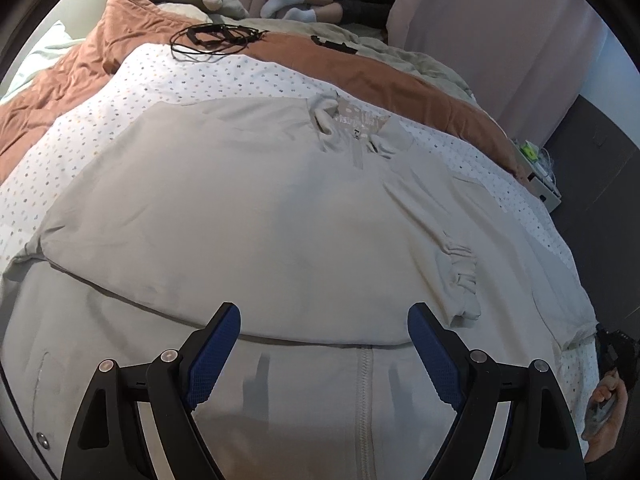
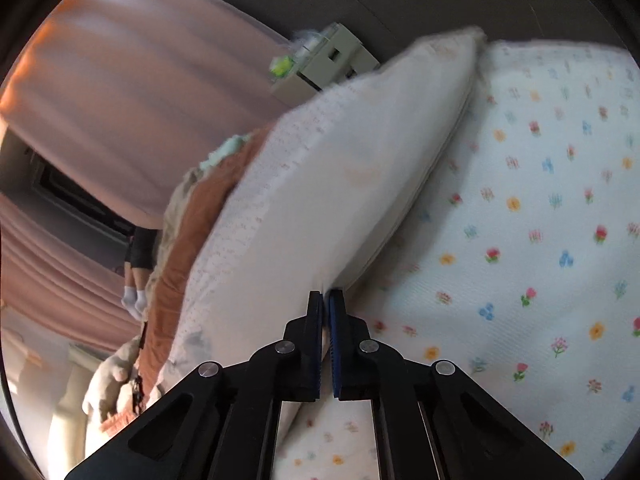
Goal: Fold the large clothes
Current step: 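Move the right gripper to the other sleeve and grasp it, then lift the other sleeve and fold it across the jacket body, release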
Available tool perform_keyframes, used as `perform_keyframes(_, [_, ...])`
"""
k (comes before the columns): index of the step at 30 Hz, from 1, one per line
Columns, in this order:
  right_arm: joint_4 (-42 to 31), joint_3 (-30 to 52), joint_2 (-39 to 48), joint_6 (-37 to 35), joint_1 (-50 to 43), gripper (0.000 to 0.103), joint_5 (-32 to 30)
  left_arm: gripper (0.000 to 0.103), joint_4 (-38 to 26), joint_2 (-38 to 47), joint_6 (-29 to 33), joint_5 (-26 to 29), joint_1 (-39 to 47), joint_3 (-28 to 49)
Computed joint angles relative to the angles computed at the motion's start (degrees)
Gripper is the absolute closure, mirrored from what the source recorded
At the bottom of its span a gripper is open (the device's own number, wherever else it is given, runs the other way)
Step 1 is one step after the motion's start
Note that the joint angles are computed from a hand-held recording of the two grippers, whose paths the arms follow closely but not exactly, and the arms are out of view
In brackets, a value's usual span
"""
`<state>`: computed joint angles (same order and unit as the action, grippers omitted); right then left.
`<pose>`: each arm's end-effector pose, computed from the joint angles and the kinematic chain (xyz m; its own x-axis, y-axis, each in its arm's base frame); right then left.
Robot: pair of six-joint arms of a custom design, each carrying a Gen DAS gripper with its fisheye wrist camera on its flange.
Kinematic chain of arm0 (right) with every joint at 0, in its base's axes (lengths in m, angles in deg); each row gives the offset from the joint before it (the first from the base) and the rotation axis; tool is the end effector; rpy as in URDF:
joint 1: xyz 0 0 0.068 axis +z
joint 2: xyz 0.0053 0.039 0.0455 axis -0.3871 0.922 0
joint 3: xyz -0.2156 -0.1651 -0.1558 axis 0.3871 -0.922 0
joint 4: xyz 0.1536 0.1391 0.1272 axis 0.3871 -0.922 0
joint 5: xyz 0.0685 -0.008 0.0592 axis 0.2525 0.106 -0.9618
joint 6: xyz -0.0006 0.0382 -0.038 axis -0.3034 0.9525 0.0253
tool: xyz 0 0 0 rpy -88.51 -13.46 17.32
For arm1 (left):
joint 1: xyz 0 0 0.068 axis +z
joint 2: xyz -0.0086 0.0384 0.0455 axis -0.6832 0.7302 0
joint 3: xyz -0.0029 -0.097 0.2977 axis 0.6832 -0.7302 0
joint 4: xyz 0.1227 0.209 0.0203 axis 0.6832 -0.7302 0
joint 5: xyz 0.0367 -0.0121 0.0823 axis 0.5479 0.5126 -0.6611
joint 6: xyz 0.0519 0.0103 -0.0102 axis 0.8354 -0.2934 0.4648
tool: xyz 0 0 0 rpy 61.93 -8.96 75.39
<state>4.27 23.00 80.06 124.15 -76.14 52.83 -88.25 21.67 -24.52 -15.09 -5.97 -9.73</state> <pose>0.0853 -0.0831 0.1880 -0.0323 0.8903 -0.4542 0.5585 0.3929 0.7306 0.2589 0.1693 0.2147 -0.8097 -0.0515 -0.5846 0.1470 0.9466 -0.2870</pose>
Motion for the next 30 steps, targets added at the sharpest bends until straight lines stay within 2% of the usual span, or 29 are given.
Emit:
perform_keyframes(3, [-6.3,4.1,-7.6,1.1,3.9,0.099,2.4,0.016,-1.8,0.3,0.7,0.9,0.5,1.1])
perform_keyframes(5, [-9.6,7.0,-11.3,2.9,9.5,0.099,7.1,0.016,-2.7,0.4,1.0,1.4,0.7,1.7])
perform_keyframes(10, [-13.4,13.5,-14.6,8.4,32.0,0.099,26.0,0.016,-5.7,0.9,2.0,2.8,1.6,3.7])
perform_keyframes(16, [-12.4,18.5,-9.6,13.4,58.2,0.099,46.2,0.016,-8.7,1.4,3.1,4.5,3.2,6.6])
perform_keyframes(24, [-5.3,21.8,3.8,16.9,79.3,0.099,56.7,0.016,-14.0,3.8,3.4,7.3,5.9,12.1])
perform_keyframes(27, [-1.4,23.5,11.8,16.2,83.9,0.099,56.3,0.016,-15.9,4.5,3.9,8.3,6.8,13.8])
perform_keyframes(30, [-1.1,26.3,20.9,16.0,86.1,0.099,52.6,0.016,-18.1,5.4,4.3,9.0,7.5,15.7])
